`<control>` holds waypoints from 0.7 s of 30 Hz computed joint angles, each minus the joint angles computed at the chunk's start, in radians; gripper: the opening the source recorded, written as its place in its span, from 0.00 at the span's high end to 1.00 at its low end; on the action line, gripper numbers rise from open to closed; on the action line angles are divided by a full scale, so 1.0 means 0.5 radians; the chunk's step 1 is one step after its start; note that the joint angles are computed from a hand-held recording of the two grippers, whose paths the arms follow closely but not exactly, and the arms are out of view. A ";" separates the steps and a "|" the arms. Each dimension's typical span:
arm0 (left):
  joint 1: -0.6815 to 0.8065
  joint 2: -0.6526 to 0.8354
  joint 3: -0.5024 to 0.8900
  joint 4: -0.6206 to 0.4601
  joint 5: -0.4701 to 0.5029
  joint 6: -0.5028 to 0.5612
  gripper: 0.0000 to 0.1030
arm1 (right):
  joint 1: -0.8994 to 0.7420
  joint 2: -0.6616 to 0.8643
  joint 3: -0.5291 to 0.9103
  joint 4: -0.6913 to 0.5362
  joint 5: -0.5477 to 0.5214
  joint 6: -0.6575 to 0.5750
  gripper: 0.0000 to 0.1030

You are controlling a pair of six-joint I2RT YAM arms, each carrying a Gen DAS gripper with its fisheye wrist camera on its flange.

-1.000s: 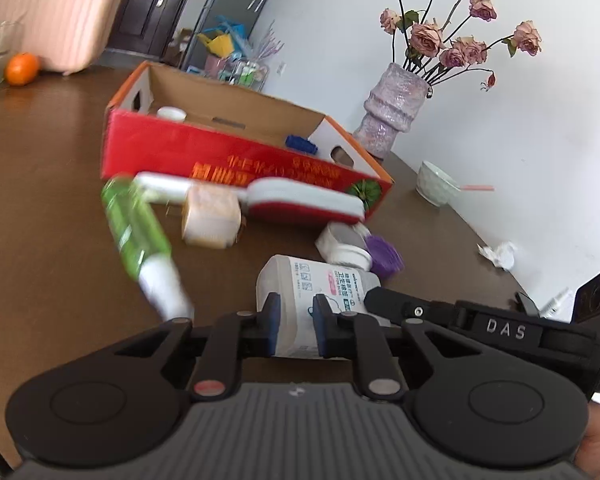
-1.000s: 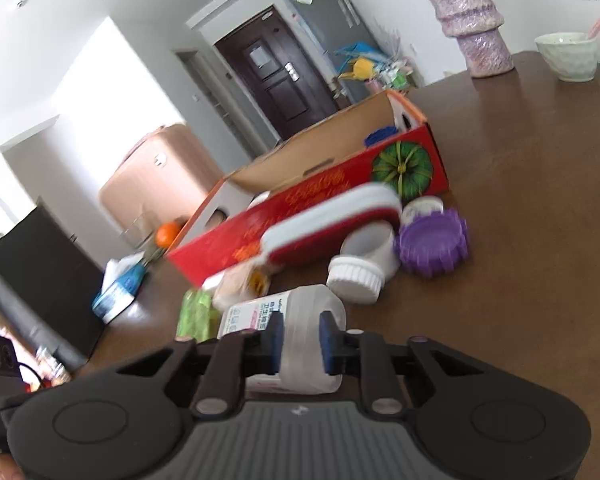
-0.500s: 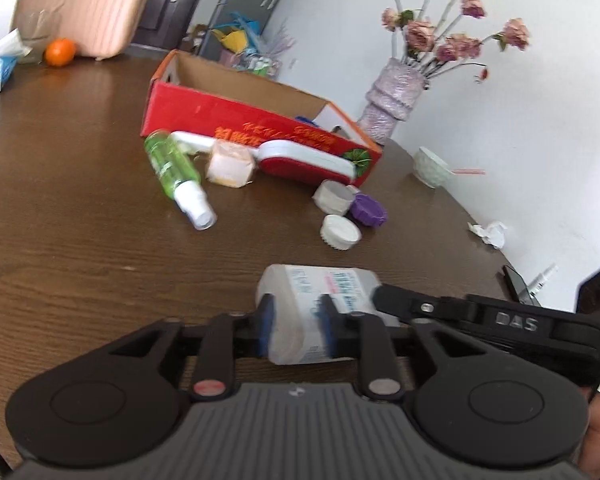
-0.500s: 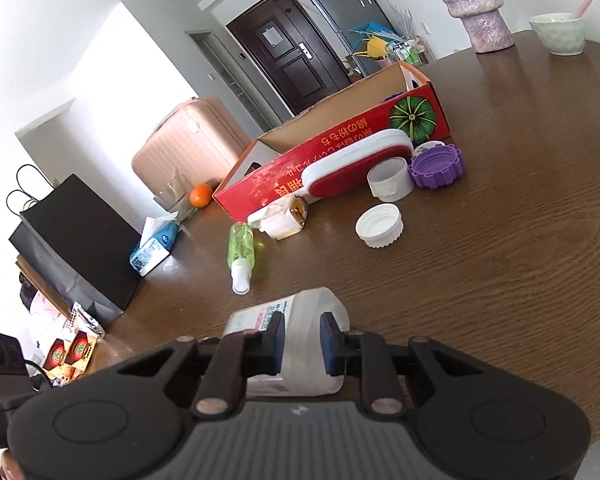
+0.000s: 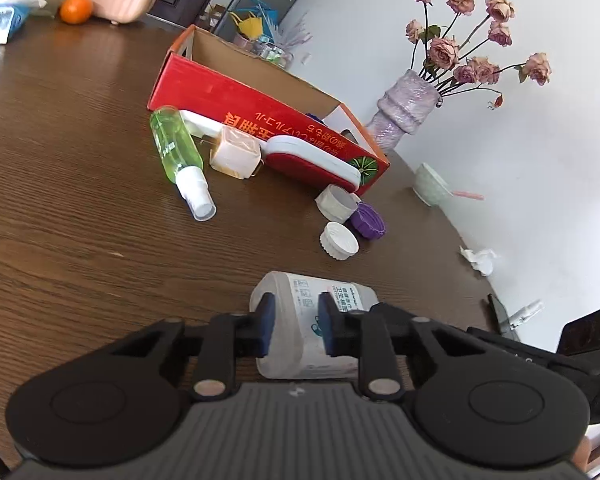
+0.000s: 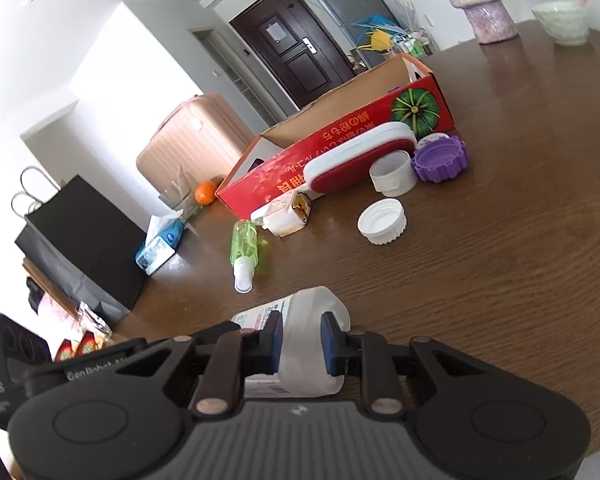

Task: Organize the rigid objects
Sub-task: 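Carry the white pill bottle into the red box and open the left tool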

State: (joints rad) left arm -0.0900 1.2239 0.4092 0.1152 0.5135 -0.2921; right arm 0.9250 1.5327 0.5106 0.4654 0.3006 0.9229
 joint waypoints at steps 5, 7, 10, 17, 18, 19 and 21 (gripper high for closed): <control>-0.020 -0.084 -0.026 -0.038 0.002 -0.048 0.81 | 0.015 -0.053 -0.003 -0.056 0.042 -0.016 0.86; -0.026 -0.122 -0.035 -0.049 -0.006 -0.053 0.81 | 0.032 -0.082 0.002 -0.088 0.071 -0.032 0.86; -0.039 -0.139 -0.011 -0.048 -0.046 -0.073 0.81 | 0.032 -0.124 0.012 -0.111 0.076 -0.074 0.86; -0.100 0.111 0.439 0.022 -0.133 -0.035 0.81 | -0.197 -0.147 0.275 -0.233 -0.016 -0.407 0.86; -0.102 0.198 0.556 0.020 -0.131 -0.041 0.81 | -0.258 -0.130 0.345 -0.250 -0.048 -0.479 0.86; -0.102 0.299 0.693 0.015 -0.130 -0.066 0.81 | -0.324 -0.103 0.423 -0.264 -0.088 -0.557 0.86; -0.101 0.501 0.961 0.015 -0.132 -0.093 0.81 | -0.475 -0.021 0.604 -0.290 -0.211 -0.693 0.86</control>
State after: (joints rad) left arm -0.1407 1.4745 0.8898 0.1229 0.4474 -0.3388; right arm 0.6875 1.5225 0.8124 0.3205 0.1949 0.5763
